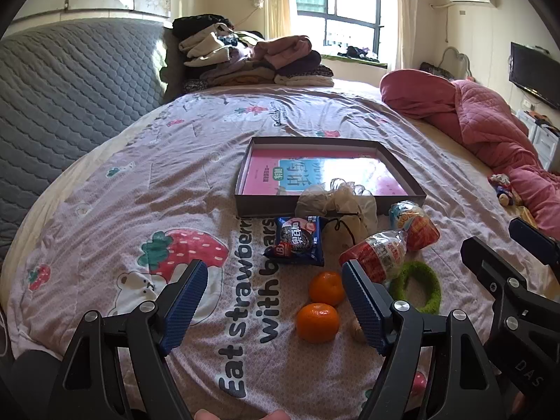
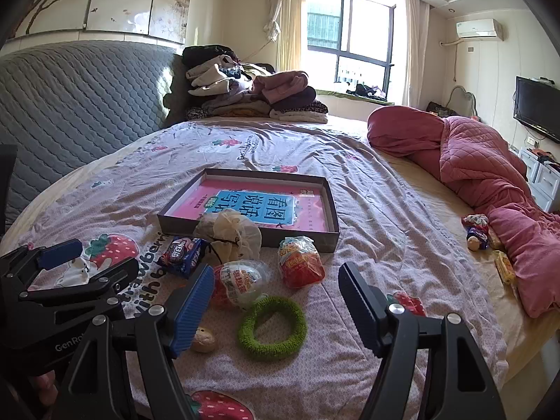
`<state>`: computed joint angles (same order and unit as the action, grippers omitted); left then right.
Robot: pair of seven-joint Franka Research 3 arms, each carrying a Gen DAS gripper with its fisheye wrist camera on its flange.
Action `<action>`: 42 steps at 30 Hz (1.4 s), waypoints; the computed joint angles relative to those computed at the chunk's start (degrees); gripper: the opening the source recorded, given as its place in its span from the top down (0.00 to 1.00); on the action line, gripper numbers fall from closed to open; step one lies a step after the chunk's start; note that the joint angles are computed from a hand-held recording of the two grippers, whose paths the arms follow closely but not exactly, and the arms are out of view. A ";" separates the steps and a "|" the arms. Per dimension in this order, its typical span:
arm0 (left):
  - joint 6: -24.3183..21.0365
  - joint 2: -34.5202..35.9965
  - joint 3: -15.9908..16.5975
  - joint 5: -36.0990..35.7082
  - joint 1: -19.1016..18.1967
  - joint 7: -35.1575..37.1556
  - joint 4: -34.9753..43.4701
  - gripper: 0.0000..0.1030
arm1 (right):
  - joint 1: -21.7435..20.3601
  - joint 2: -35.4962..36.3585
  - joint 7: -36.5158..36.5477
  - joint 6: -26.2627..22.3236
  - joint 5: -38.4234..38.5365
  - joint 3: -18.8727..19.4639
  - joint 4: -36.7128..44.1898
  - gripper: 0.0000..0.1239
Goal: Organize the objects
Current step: 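Move left gripper to the orange while right gripper moves to the green fuzzy ring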
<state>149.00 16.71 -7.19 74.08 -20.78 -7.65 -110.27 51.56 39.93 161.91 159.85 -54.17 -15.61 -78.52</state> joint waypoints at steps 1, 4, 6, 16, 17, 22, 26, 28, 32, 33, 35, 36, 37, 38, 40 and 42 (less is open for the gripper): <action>-0.09 0.02 -0.03 -0.17 0.00 0.14 -0.05 0.22 | -0.21 0.03 -0.47 0.04 0.29 0.27 -0.02 0.41; -0.03 0.20 -0.14 -1.07 0.10 0.84 -0.11 0.22 | -0.96 0.39 -2.94 0.01 1.85 1.35 0.13 0.41; -0.23 0.39 -0.16 -1.70 0.04 1.47 -0.03 0.22 | -0.98 0.67 -3.94 0.02 2.72 1.41 0.07 0.41; 0.45 1.78 0.04 -5.80 0.07 5.06 0.15 0.22 | -0.53 0.87 -5.89 1.20 5.97 0.05 -1.76 0.41; 0.81 1.93 0.09 -6.29 0.11 5.44 0.04 0.22 | -0.57 0.92 -6.09 1.26 6.28 0.03 -1.89 0.41; 2.02 2.39 0.51 -7.90 0.05 6.89 -0.56 0.22 | -0.60 0.89 -7.16 1.61 7.62 -0.23 -3.17 0.41; 3.85 2.49 0.71 -9.59 0.42 8.32 -1.59 0.22 | -1.01 0.96 -8.41 2.36 9.10 -0.01 -4.06 0.41; 4.53 2.56 0.87 -10.13 0.47 8.88 -2.04 0.22 | -1.10 0.94 -9.05 2.79 9.91 -0.04 -4.51 0.41; 6.02 3.40 0.92 -12.20 0.74 11.05 -2.15 0.22 | -1.30 1.40 -10.92 4.04 11.89 -0.13 -4.84 0.41; 6.11 3.64 1.01 -12.66 0.65 11.58 -2.03 0.22 | -1.59 1.66 -12.00 3.86 12.79 0.25 -4.63 0.41; 6.60 4.29 1.24 -13.37 0.48 12.50 -1.60 0.22 | -2.09 2.20 -13.87 4.27 14.55 0.77 -4.38 0.41; 6.96 4.58 1.30 -13.92 0.47 13.07 -1.42 0.22 | -2.29 2.52 -14.89 4.20 15.58 1.03 -4.19 0.41; 7.35 4.81 1.46 -14.19 0.36 13.38 -1.24 0.22 | -2.39 2.85 -15.83 4.10 16.54 1.17 -3.99 0.41; 7.73 5.06 1.70 -14.23 0.17 13.51 -1.05 0.22 | -2.41 3.10 -16.62 4.20 17.35 1.13 -3.91 0.41; 8.21 5.56 1.96 -14.71 -0.06 14.23 -0.66 0.22 | -2.49 3.67 -18.02 4.32 19.13 1.12 -3.63 0.41; 8.82 6.02 2.14 -15.32 -0.23 14.99 -0.33 0.22 | -2.56 4.01 -19.22 4.75 20.83 1.01 -3.68 0.41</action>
